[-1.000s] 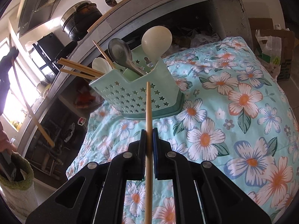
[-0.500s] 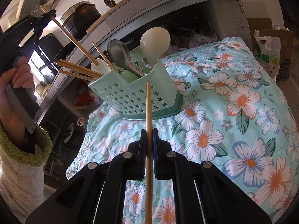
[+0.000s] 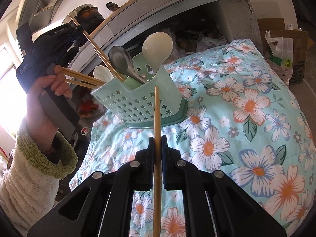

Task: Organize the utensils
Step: 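Lower the chopstick into the holder and open the left tool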

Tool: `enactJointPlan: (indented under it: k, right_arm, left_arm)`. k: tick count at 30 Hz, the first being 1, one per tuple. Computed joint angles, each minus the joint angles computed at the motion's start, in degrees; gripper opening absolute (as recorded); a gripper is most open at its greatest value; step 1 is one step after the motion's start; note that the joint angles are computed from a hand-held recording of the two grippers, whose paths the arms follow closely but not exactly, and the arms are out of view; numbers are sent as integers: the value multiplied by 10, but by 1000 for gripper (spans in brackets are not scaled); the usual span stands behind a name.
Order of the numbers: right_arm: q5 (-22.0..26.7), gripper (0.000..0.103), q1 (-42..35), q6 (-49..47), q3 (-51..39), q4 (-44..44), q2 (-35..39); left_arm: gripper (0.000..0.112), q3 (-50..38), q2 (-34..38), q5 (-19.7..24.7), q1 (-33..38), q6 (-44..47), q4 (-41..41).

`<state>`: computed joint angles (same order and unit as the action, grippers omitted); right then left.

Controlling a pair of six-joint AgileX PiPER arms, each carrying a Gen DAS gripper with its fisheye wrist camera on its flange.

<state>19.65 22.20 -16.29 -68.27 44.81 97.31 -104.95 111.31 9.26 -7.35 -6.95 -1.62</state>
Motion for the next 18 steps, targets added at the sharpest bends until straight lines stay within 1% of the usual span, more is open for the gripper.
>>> enactJointPlan:
  k: [2, 5, 7, 8, 9, 11, 13, 15, 18]
  right_arm:
    - [0, 7, -1, -2, 0, 2, 0]
    - [0, 7, -1, -1, 0, 1, 0]
    - [1, 7, -2, -2, 1, 2, 0]
    - [1, 7, -3, -4, 2, 4, -1]
    - [2, 7, -4, -6, 2, 7, -1]
    - [2, 7, -4, -8, 3, 10, -1]
    - [1, 7, -2, -9, 3, 11, -1]
    - [-1, 7, 0, -10, 3, 12, -2]
    - [-1, 7, 0, -11, 4, 13, -2]
  left_arm:
    - [5, -3, 8, 3, -1, -14, 15]
    - [5, -8, 16, 14, 0, 45, -43]
    - [5, -1, 15, 12, -2, 62, -55]
    - [7, 4, 12, 9, -2, 87, -77]
    - [14, 4, 11, 15, -2, 119, -109]
    - [22, 11, 5, 19, -3, 157, -146]
    - [25, 22, -3, 17, -2, 216, -202]
    - [29, 26, -7, 21, -2, 234, -220]
    - [32, 39, -18, 26, 2, 283, -276]
